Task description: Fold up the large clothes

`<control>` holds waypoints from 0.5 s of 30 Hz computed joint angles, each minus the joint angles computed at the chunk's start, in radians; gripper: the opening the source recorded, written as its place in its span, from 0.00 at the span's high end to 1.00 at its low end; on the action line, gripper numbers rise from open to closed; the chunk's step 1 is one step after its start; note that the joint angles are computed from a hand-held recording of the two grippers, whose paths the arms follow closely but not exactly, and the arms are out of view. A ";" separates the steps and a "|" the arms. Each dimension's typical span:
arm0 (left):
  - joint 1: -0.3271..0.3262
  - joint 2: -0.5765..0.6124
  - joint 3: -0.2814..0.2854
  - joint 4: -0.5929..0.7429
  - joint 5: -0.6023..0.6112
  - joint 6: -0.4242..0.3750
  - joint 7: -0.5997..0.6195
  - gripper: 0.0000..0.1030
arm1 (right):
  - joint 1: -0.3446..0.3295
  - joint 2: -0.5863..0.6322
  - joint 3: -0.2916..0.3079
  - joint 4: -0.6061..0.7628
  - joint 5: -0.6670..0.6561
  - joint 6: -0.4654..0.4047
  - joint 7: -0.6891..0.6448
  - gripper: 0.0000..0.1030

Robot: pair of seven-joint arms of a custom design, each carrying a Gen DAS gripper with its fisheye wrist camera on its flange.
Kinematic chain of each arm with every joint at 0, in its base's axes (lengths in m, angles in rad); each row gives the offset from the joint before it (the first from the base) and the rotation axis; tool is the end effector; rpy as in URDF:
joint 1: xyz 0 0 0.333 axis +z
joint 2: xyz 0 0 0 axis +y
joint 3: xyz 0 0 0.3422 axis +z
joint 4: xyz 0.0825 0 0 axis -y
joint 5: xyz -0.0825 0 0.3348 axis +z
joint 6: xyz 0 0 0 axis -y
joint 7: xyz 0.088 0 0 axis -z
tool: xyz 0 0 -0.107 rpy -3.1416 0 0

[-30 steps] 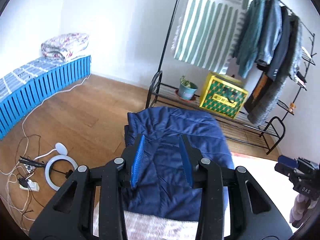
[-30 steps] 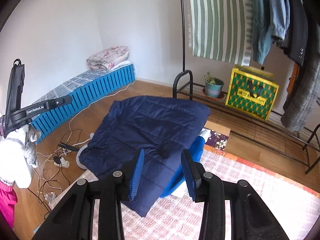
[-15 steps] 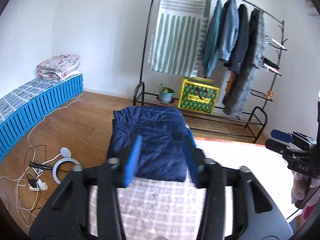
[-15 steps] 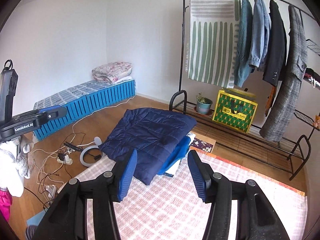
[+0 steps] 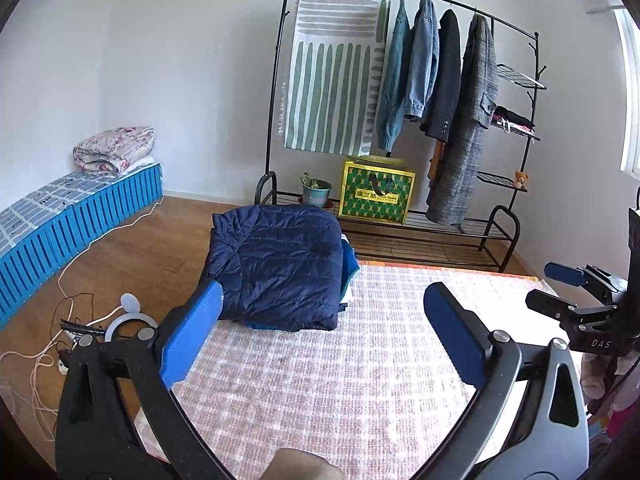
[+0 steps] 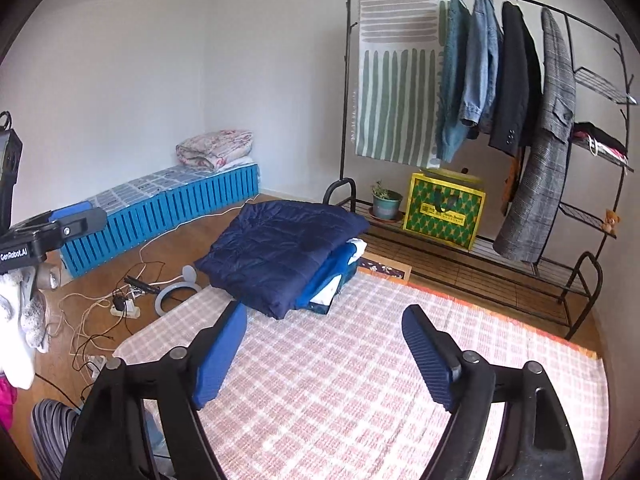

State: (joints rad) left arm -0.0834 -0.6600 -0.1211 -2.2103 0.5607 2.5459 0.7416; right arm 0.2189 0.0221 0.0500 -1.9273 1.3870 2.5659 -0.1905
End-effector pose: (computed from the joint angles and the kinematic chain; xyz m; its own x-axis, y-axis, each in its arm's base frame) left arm 0.3156 -0.0959 0.7541 0.2428 -0.9651 0.0978 -0.4051 -0.1925 -0.8938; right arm 0.5446 0.1339 0.5780 0.8048 -0.5824 0.1144 -0.1524 -0.3891 -0.9085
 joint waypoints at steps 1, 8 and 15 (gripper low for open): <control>0.004 -0.004 -0.011 -0.012 0.003 0.003 -0.013 0.01 | -0.002 -0.003 -0.002 -0.009 0.012 0.002 -0.013 0.18; 0.005 0.006 -0.060 -0.065 0.029 0.007 -0.086 0.00 | -0.015 0.032 -0.006 -0.029 0.092 0.034 -0.084 0.12; 0.025 0.036 -0.101 -0.083 0.083 -0.015 -0.205 0.00 | -0.027 0.071 0.002 -0.026 0.169 0.072 -0.166 0.01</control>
